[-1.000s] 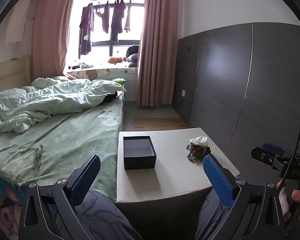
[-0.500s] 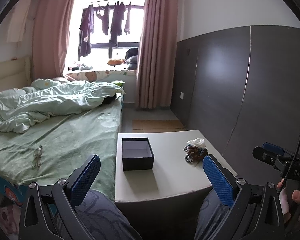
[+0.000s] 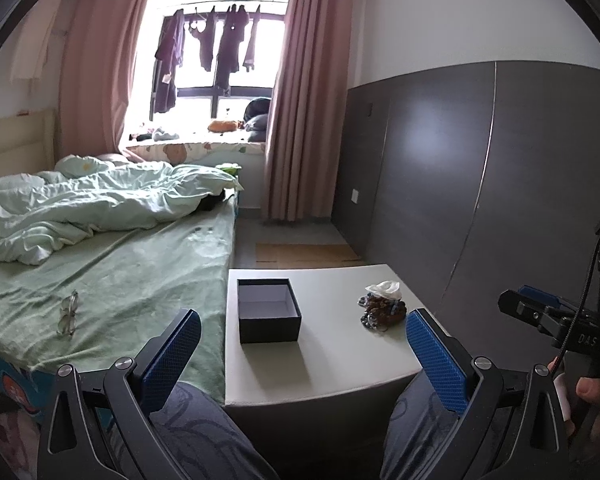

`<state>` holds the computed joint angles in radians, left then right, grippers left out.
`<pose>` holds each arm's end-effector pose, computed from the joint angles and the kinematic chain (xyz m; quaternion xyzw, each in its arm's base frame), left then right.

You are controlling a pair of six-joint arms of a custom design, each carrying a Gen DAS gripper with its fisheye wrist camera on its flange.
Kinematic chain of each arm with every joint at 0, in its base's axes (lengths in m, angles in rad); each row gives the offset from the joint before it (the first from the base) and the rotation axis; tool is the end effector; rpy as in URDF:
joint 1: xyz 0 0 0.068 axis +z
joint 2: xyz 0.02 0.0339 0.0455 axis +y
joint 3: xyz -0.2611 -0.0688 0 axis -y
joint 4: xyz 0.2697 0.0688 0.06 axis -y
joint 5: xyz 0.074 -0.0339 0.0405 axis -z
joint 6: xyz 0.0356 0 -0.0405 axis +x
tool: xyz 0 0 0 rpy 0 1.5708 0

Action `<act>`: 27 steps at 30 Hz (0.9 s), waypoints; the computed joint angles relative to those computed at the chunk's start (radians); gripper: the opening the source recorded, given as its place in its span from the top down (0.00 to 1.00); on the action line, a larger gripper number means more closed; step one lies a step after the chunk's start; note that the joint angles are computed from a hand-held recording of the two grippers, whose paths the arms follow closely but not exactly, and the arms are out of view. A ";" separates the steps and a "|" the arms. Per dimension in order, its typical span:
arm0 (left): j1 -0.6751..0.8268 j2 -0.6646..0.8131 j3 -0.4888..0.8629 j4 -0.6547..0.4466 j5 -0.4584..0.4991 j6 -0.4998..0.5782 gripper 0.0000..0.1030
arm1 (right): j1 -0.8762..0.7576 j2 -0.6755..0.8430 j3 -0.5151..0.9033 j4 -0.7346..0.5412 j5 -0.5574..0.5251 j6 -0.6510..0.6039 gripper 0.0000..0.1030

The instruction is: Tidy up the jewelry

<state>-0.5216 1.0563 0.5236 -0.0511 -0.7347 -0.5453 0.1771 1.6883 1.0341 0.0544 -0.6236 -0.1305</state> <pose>0.2183 -0.0979 0.2002 -0.1799 0.8199 0.0475 0.5415 0.3764 0.0885 0.1982 -0.2704 0.8099 0.2816 0.4377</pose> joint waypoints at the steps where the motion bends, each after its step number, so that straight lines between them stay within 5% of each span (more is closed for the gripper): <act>1: 0.001 -0.005 -0.003 -0.003 0.001 0.000 0.00 | 0.000 -0.002 -0.001 0.000 0.001 0.001 0.00; 27: 0.027 -0.035 -0.011 -0.008 0.007 0.011 0.00 | -0.012 0.010 0.020 -0.010 -0.018 0.016 0.00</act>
